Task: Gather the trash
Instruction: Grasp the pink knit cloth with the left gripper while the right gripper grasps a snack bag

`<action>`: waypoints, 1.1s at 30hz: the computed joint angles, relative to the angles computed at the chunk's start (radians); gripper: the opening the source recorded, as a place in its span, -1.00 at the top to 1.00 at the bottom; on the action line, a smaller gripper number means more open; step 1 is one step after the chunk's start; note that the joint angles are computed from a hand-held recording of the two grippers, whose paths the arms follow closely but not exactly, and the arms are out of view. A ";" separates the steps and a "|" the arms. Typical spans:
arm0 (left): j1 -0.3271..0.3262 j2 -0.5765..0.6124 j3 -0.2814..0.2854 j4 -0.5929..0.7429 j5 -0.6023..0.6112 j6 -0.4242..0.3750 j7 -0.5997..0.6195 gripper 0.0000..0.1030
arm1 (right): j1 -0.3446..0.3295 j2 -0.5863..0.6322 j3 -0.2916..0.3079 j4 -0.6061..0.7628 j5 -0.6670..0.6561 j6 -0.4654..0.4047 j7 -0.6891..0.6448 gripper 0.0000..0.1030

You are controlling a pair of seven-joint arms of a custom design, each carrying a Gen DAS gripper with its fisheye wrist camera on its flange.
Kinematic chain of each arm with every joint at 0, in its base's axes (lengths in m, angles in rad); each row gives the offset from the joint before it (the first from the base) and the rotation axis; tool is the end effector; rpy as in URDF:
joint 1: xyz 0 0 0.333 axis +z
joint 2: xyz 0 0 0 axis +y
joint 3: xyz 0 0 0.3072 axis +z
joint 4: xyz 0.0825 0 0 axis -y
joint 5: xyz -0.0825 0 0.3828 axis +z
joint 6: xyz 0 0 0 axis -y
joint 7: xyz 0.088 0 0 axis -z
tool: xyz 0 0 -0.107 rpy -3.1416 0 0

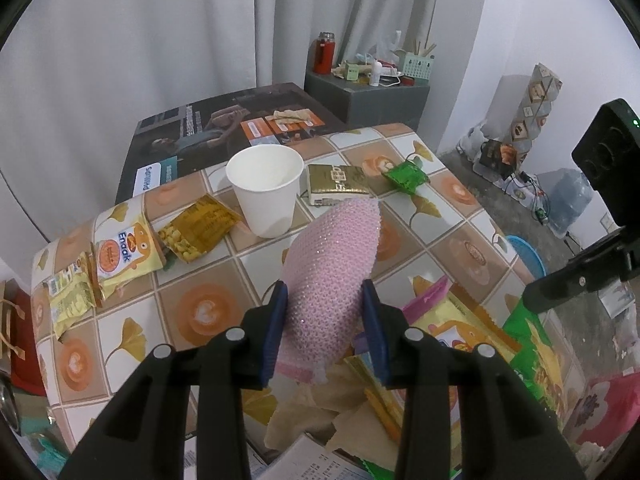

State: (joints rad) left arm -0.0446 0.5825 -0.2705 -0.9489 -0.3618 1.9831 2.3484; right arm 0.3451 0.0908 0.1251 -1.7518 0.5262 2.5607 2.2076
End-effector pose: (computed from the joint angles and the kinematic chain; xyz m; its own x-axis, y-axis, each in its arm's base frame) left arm 0.7159 -0.1818 0.6007 -0.8231 -0.5640 0.0663 -0.4741 0.6182 -0.6269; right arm 0.5726 0.2791 0.5839 -0.2814 -0.6334 -0.7208 -0.8328 0.5344 -0.1444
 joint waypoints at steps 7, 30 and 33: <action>0.002 -0.013 0.002 -0.032 -0.001 -0.002 -0.003 0.30 | -0.007 0.049 0.001 0.050 0.002 -0.045 0.001 0.44; 0.012 0.006 0.000 -0.021 -0.010 -0.011 -0.005 0.30 | -0.017 0.117 0.011 0.119 -0.016 -0.088 -0.004 0.99; 0.017 -0.002 -0.001 -0.031 -0.018 0.001 -0.003 0.30 | -0.014 0.101 0.010 0.104 -0.029 -0.072 -0.005 1.00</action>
